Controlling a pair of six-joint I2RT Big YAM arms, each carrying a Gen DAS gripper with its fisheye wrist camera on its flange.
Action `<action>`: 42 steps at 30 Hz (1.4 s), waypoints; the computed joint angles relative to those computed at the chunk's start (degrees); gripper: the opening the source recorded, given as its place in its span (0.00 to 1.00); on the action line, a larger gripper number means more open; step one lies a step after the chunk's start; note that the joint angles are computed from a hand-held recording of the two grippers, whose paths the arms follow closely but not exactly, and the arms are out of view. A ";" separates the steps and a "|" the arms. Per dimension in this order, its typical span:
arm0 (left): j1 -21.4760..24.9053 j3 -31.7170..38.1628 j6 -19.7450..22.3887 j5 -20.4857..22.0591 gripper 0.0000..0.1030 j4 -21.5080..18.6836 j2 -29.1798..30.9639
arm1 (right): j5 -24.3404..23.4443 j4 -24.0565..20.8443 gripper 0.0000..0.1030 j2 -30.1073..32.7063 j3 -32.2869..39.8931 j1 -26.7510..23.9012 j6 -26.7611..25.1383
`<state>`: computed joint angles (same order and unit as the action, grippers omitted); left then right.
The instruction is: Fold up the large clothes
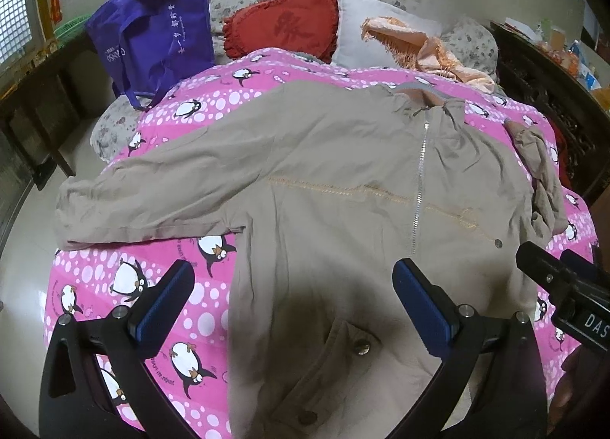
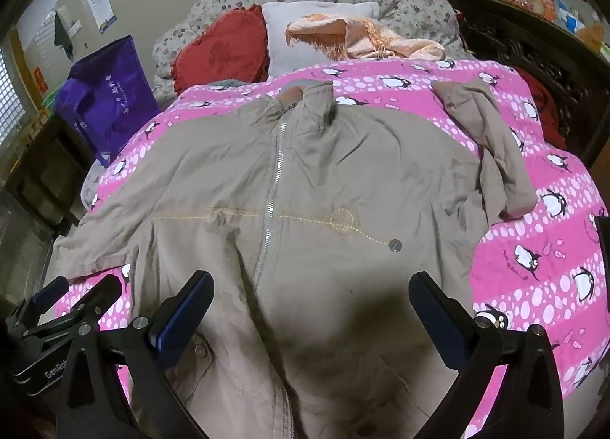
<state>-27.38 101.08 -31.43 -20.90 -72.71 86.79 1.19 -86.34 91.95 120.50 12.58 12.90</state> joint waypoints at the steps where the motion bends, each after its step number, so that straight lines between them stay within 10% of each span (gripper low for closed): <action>1: 0.12 -0.03 0.08 0.15 1.00 0.01 -0.03 | 0.07 0.05 1.00 -0.03 -0.14 0.03 -0.03; 42: 1.36 -0.89 0.05 2.21 1.00 0.43 0.30 | 2.76 0.01 1.00 1.26 -0.91 0.68 -0.22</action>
